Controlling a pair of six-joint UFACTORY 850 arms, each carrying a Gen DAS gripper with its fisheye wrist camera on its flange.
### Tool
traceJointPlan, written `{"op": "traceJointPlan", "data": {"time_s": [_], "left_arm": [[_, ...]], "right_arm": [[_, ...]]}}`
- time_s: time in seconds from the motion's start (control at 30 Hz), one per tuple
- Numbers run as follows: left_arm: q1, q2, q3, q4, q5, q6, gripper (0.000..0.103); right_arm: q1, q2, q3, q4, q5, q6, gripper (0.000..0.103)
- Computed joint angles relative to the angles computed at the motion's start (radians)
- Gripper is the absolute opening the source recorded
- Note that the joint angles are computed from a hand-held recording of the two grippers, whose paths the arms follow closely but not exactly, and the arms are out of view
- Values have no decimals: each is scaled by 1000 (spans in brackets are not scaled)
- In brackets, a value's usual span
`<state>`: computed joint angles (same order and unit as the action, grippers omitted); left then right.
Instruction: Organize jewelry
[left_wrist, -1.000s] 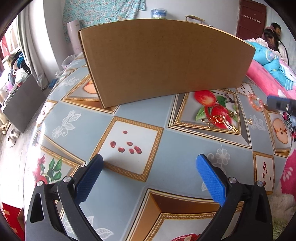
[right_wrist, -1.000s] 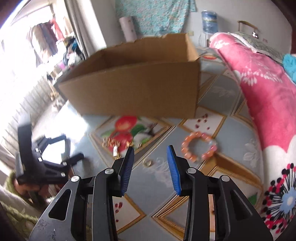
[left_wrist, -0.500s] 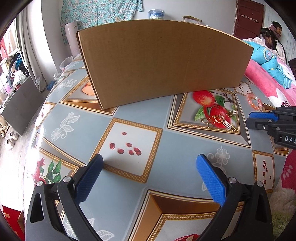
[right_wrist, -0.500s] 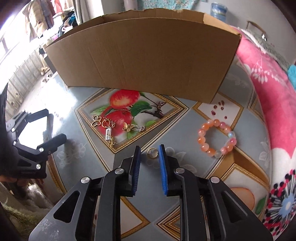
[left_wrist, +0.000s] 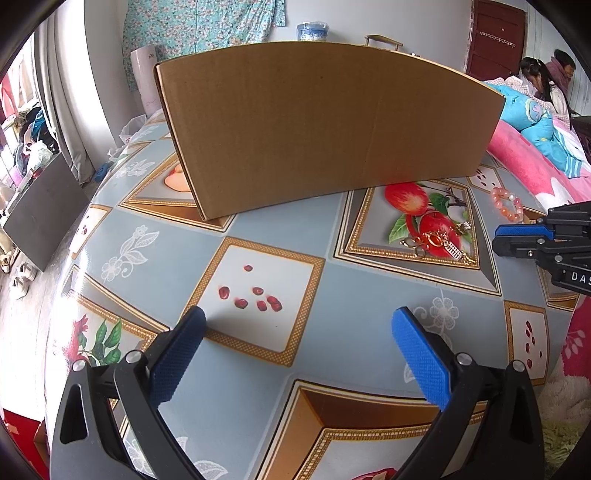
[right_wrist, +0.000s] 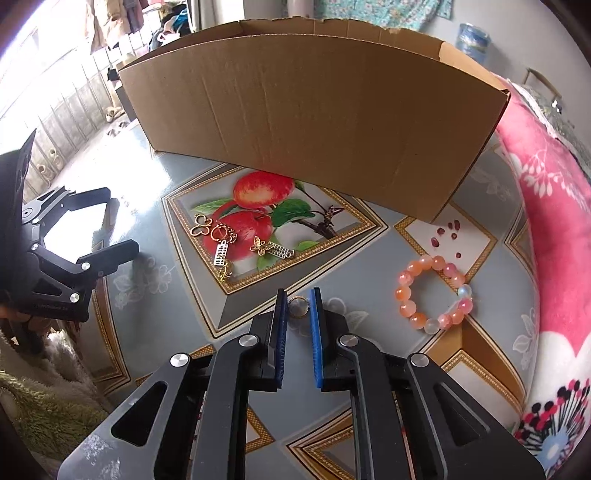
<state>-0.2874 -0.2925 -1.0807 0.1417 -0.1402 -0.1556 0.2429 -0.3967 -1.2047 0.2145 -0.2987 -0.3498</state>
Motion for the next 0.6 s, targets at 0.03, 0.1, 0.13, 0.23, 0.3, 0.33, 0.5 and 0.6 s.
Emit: {"op": "traceJointPlan", "data": {"time_s": [0.03, 0.1, 0.13, 0.23, 0.3, 0.33, 0.5, 0.6], "left_arm": [[0, 0, 0, 4, 0, -5, 99], [-1, 0, 0, 18, -1, -21, 99], [-2, -1, -1, 23, -2, -27, 99], [-2, -5, -11, 14, -22, -18, 99], [-5, -9, -24, 34, -45, -46, 99], [-7, -8, -24, 34, -44, -50, 98], [-27, 14, -23, -37, 5, 67, 92], [-51, 6, -48, -135, 16, 204, 81]], "right_arm": [[-4, 9, 13, 36, 5, -30, 10], [-13, 21, 27, 102, 7, -88, 10], [-18, 25, 33, 143, 7, -123, 10], [-35, 36, 47, 255, 3, -217, 10], [-41, 44, 55, 300, 10, -255, 10], [-48, 50, 59, 326, 9, -282, 10], [-66, 62, 74, 416, 7, -364, 10], [-79, 63, 78, 471, -2, -413, 10]]}}
